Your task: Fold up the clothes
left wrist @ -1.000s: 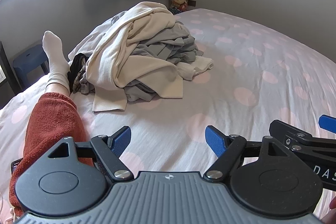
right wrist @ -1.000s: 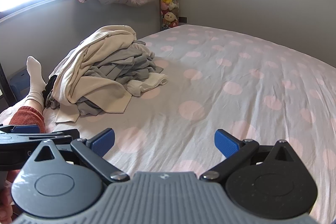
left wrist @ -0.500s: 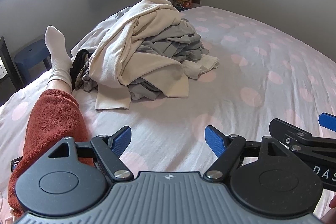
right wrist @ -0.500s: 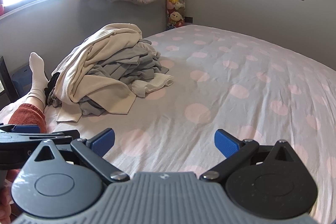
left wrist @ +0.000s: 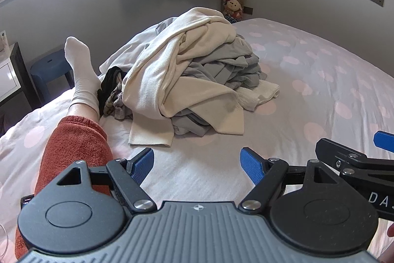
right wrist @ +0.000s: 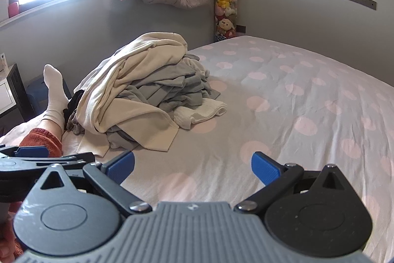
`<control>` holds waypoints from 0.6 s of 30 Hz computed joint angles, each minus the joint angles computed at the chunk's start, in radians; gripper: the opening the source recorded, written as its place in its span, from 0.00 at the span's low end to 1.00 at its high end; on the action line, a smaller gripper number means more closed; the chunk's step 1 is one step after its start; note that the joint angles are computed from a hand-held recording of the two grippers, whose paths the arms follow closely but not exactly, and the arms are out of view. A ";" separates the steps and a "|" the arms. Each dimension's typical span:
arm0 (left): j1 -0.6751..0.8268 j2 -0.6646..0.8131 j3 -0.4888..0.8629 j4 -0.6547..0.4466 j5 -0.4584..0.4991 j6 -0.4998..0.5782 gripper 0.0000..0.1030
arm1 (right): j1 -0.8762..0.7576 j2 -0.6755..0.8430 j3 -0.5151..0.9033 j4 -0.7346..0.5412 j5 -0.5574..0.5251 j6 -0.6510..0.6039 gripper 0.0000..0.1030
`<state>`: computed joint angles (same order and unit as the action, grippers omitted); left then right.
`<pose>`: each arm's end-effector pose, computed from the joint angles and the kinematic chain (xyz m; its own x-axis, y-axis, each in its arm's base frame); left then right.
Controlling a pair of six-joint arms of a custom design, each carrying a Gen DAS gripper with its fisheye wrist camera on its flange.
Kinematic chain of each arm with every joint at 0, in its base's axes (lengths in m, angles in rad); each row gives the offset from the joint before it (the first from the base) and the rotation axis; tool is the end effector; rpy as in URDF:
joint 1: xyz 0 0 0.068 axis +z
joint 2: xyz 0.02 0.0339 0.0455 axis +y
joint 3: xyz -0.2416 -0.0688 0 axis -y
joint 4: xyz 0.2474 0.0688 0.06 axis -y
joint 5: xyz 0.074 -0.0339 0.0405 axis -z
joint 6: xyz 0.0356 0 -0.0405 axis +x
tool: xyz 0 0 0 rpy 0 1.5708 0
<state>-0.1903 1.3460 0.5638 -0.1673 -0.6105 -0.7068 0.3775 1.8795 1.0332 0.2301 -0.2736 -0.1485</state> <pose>0.2434 -0.0261 0.1333 -0.4950 -0.4465 -0.7454 -0.6498 0.7597 -0.0235 0.3596 0.1529 0.1356 -0.4485 -0.3311 -0.8302 -0.6332 0.7733 0.0337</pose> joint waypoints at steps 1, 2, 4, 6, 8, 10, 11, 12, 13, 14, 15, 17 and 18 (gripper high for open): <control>0.017 -0.006 -0.004 0.012 0.014 0.014 0.74 | 0.006 0.010 0.016 -0.002 0.000 0.006 0.99; 0.031 -0.012 -0.008 0.024 0.021 0.027 0.74 | 0.010 0.019 0.028 -0.002 0.001 0.011 0.99; 0.062 -0.016 -0.011 0.043 0.033 0.057 0.75 | 0.023 0.049 0.075 -0.020 -0.003 0.011 0.99; 0.104 -0.014 -0.012 0.069 0.068 0.105 0.75 | 0.035 0.080 0.126 -0.043 -0.006 0.003 0.99; 0.157 -0.006 -0.004 0.085 0.115 0.154 0.75 | 0.048 0.118 0.188 -0.074 -0.010 -0.007 0.99; 0.215 0.010 0.007 0.100 0.159 0.209 0.75 | 0.059 0.163 0.265 -0.120 -0.017 -0.010 0.99; 0.246 0.019 0.014 0.106 0.184 0.236 0.76 | 0.063 0.187 0.305 -0.143 -0.023 -0.009 0.99; 0.279 0.032 0.019 0.121 0.212 0.270 0.76 | 0.067 0.211 0.346 -0.166 -0.030 -0.007 0.99; 0.312 0.046 0.025 0.137 0.241 0.305 0.76 | 0.072 0.245 0.396 -0.190 -0.033 -0.006 0.99; 0.342 0.067 0.037 0.153 0.257 0.337 0.76 | 0.077 0.270 0.433 -0.208 -0.033 -0.006 0.99; 0.370 0.090 0.051 0.169 0.271 0.368 0.76 | 0.084 0.303 0.480 -0.230 -0.028 -0.007 0.99; 0.428 0.138 0.075 0.224 0.305 0.423 0.76 | 0.100 0.373 0.576 -0.267 -0.024 -0.006 0.98; 0.461 0.168 0.094 0.251 0.332 0.451 0.76 | 0.106 0.405 0.620 -0.284 -0.026 -0.005 0.97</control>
